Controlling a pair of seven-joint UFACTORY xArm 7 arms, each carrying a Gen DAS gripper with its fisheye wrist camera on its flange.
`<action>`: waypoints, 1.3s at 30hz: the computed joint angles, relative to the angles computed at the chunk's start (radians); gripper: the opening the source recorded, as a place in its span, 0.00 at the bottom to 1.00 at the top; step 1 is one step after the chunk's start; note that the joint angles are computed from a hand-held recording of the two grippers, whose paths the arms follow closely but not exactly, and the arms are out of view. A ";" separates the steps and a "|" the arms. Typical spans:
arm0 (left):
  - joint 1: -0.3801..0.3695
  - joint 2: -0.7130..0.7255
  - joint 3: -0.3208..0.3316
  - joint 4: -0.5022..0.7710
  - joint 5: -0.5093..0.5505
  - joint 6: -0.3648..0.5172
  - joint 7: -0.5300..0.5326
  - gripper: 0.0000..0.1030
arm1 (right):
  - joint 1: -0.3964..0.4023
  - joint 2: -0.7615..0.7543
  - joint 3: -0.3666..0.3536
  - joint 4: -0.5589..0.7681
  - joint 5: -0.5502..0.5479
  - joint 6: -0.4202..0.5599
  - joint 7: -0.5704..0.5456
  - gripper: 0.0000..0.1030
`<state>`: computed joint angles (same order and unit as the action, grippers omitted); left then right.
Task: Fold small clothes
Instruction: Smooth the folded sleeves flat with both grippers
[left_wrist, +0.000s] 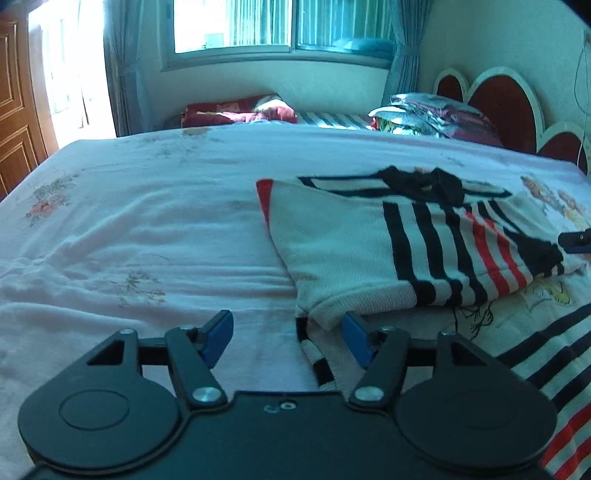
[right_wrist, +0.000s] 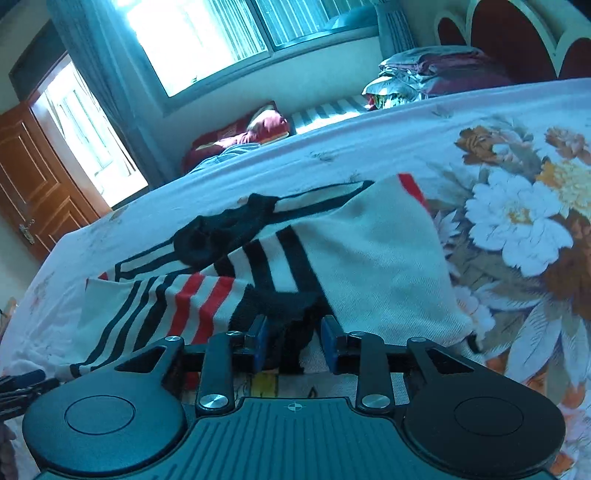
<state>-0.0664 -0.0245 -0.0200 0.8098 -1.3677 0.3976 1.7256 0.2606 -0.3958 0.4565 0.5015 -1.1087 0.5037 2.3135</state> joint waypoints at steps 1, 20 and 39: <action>0.002 0.008 0.003 0.022 -0.020 0.018 -0.006 0.61 | -0.008 -0.003 -0.008 -0.003 0.000 -0.002 -0.016 0.30; 0.054 0.419 -0.231 0.474 0.279 -0.063 -0.298 0.59 | 0.075 0.334 -0.219 0.274 -0.050 0.137 -0.274 0.30; 0.075 0.376 -0.263 0.357 0.246 -0.074 -0.098 0.60 | 0.299 0.500 -0.294 0.426 0.055 0.281 -0.337 0.27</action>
